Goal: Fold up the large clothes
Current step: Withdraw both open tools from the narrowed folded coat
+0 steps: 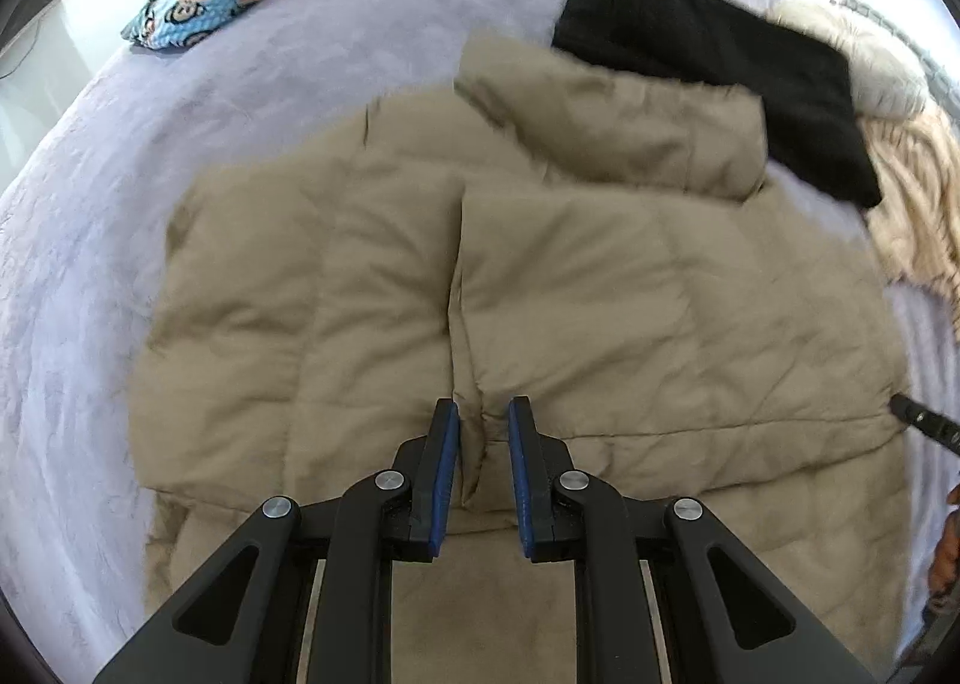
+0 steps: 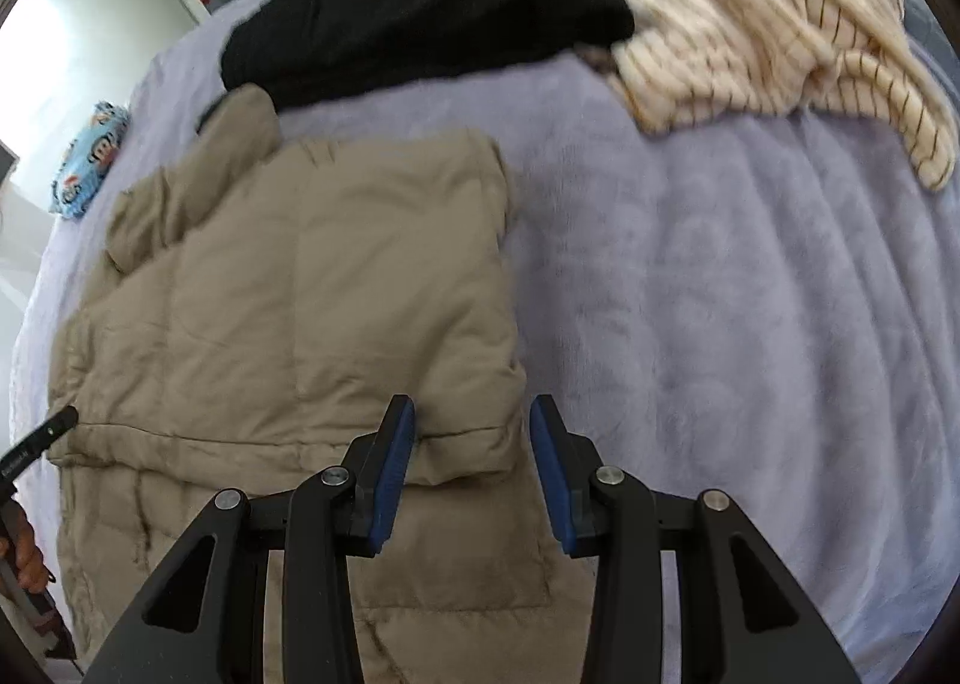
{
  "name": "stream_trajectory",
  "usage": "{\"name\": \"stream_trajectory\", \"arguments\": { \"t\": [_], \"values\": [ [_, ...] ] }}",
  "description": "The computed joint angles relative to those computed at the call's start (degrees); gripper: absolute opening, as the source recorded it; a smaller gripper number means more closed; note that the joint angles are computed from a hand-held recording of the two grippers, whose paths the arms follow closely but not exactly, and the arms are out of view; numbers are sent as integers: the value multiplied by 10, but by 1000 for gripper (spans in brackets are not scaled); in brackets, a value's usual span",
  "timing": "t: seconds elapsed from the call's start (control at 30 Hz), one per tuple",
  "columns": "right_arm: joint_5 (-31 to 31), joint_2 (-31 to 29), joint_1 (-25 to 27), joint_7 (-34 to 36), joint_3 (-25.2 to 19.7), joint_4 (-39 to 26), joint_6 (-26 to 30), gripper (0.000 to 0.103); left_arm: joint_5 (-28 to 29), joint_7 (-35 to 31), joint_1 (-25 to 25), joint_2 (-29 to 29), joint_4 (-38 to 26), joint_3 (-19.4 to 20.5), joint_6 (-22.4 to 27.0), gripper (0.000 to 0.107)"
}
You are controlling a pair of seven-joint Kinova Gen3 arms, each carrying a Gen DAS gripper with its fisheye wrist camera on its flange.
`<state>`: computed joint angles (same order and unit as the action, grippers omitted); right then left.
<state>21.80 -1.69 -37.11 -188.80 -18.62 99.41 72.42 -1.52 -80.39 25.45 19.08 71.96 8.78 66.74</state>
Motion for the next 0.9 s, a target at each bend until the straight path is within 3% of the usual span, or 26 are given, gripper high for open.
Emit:
{"name": "stream_trajectory", "arguments": {
  "t": [0.13, 0.33, 0.57, 0.6, 0.63, 0.67, 0.73, 0.9],
  "values": [
    [-18, 13, 6, 13, 11, 11, -18, 55, -3, 8, 0, 6, 13, -3, -10, 19],
    [-31, -9, 9, -2, 7, 5, -3, 58, -17, 22, 6, -5, -7, -5, 23, 19],
    [-41, -62, 16, -50, -31, 7, -8, 83, -14, 29, -1, -52, 5, 0, 43, 19],
    [-43, -68, 18, -57, -37, 9, -14, 83, -14, 30, -1, -60, 11, 1, 42, 42],
    [-46, -72, 21, -59, -42, 10, -18, 83, -20, 36, -3, -64, 13, 6, 44, 92],
    [-48, -75, 22, -63, -49, 11, -20, 83, -30, 52, 6, -77, 26, 1, 37, 103],
    [-48, -77, 22, -73, -62, 11, -27, 83, -46, 67, 11, -97, 43, 6, 27, 103],
    [-56, -81, 23, -81, -76, 17, -44, 83, -59, 98, 17, -104, 46, 17, 65, 103]
  ]
}}
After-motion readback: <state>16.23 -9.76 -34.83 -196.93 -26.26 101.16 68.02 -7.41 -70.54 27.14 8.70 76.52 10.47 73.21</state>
